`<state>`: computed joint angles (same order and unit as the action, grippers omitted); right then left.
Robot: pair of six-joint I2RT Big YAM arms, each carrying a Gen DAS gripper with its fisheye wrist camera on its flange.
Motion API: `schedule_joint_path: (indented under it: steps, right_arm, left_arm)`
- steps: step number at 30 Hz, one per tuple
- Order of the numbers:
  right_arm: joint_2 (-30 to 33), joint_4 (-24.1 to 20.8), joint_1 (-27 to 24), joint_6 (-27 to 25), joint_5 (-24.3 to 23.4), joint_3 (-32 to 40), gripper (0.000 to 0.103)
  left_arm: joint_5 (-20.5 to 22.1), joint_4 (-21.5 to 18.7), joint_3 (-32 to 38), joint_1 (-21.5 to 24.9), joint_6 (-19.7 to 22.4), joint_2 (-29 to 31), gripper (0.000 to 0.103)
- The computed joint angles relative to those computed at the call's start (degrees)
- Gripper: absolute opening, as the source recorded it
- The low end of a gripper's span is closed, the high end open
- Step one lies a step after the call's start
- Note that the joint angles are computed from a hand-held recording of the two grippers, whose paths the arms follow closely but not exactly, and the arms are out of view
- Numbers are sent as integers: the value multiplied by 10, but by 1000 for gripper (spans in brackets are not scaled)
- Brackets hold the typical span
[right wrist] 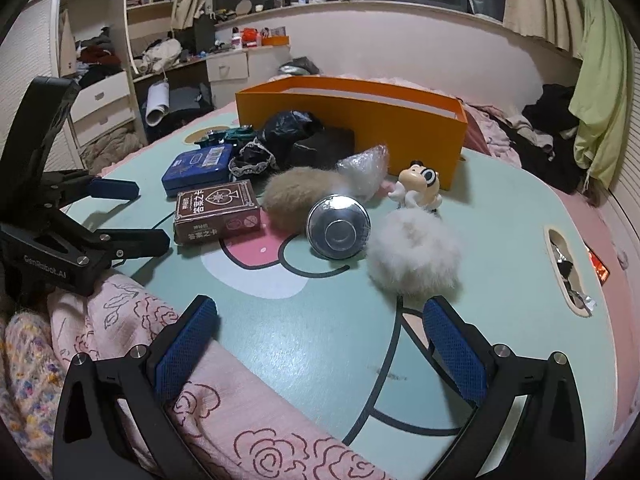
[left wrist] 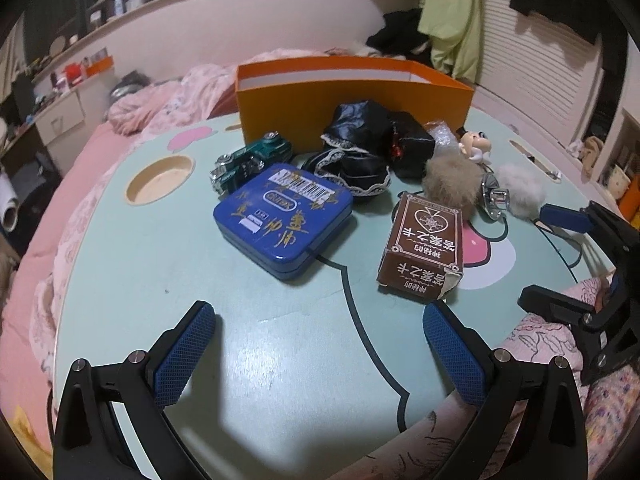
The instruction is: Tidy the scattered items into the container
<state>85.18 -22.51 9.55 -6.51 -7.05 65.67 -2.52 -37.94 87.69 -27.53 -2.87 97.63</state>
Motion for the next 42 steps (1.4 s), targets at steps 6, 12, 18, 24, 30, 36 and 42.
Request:
schedule_joint_path:
  steps: [6,12,18,24,30,36,42]
  right_arm:
    - [0,0,-1,-2,-3,0,103]
    - [1,-3,-2,-3,-3,2,103]
    - [1,-5,-2,-4,-2,2,103]
    - [0,-4,-3,-5,-5,1,103]
    - [1,3,-4,-8,-10,0,103]
    - [-1,13,-6,-8,-13,-6,103]
    - [-1,13,-6,-8,-14,-6,103]
  left_arm:
    - [18,37,-19,2,25,-6,103]
    - [24,42,-18,2,29,-6,103]
    - [26,48,-20,1,30,-5,103]
    - [22,62,-30,-1,29,-11,103]
    - [23,62,-31,-1,28,-11,103]
    - [25,59,-29,-1,28,-10,103]
    - [4,101,-59,-5,25,-32,103]
